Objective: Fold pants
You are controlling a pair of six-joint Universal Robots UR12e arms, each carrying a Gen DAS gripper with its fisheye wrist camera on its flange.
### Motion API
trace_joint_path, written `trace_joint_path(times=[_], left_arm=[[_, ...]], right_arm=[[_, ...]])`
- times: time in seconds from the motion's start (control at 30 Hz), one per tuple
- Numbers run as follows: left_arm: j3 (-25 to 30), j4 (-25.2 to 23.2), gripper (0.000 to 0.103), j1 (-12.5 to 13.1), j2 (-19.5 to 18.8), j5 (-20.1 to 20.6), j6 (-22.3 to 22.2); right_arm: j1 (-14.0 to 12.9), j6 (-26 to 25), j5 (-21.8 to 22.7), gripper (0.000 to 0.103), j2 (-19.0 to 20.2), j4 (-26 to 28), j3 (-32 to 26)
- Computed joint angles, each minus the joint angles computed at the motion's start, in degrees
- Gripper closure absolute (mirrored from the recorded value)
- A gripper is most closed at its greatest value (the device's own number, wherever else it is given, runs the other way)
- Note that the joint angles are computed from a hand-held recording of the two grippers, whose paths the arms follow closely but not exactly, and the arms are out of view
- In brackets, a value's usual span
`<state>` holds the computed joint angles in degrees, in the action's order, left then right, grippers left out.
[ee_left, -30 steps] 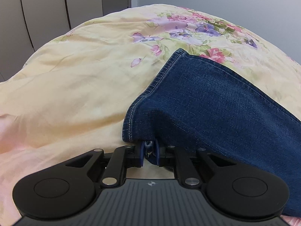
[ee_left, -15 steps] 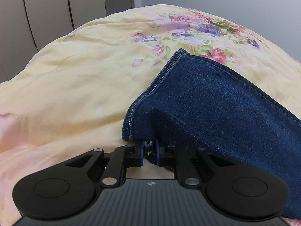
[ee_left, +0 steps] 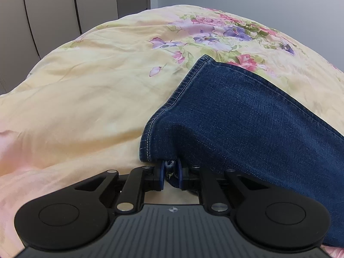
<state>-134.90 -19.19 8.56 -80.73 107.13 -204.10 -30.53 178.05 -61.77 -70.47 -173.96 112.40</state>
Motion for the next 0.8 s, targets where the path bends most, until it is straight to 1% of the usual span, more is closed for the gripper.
trace_joint_path(times=[0.03, 0.07, 0.1, 0.17, 0.23, 0.3, 0.37, 0.43, 0.5, 0.57, 0.67, 0.73, 0.8], left_arm=[[0.00, 0.16, 0.090, -0.02, -0.04, 0.03, 0.01], [-0.12, 0.57, 0.090, -0.09, -0.11, 0.17, 0.05], [-0.17, 0.83, 0.090, -0.23, -0.20, 0.46, 0.21], [-0.22, 1.28, 0.090, -0.56, -0.40, 1.14, 0.59], [-0.38, 1.67, 0.091, -0.60, -0.39, 1.21, 0.41], [-0.58, 1.99, 0.091, -0.49, -0.27, 1.01, 0.62], [-0.72, 2.11, 0.091, -0.27, -0.13, 0.58, 1.08], [-0.68, 1.90, 0.091, -0.04, -0.03, 0.14, 1.64], [-0.73, 1.76, 0.091, 0.24, 0.23, -0.56, 2.20], [-1.12, 2.22, 0.090, 0.90, 0.74, -2.02, 2.56], [-1.87, 3.27, 0.090, 2.15, 1.59, -4.63, 4.82], [-2.44, 3.83, 0.089, 3.31, 2.18, -6.98, 5.97], [-2.94, 4.16, 0.087, 4.68, 2.85, -9.56, 6.16]], right_arm=[[0.22, -1.62, -0.10, 0.090, -0.52, -0.27, 0.44], [0.60, -3.15, -1.14, 0.095, -1.01, -0.82, 0.79], [1.27, -4.00, -3.68, 0.096, -1.55, -1.90, 1.11], [2.63, -3.69, -9.63, 0.097, -2.36, -3.84, 1.23], [3.58, -3.52, -13.72, 0.099, -2.83, -4.98, 0.68], [4.61, -4.47, -17.53, 0.100, -2.83, -6.02, 0.02], [5.57, -5.20, -21.09, 0.101, -2.27, -5.04, -1.22], [6.71, -4.44, -25.67, 0.101, -1.10, -4.94, -2.29], [7.61, -4.54, -28.48, 0.101, 0.24, -4.59, -3.23], [8.85, -4.18, -32.35, 0.101, 1.78, -4.90, -4.17], [10.27, -3.20, -37.46, 0.101, 3.61, -5.40, -5.57], [10.63, -3.12, -38.44, 0.101, 4.10, -4.76, -6.16], [10.93, -3.84, -39.49, 0.101, 4.31, -4.36, -6.46]])
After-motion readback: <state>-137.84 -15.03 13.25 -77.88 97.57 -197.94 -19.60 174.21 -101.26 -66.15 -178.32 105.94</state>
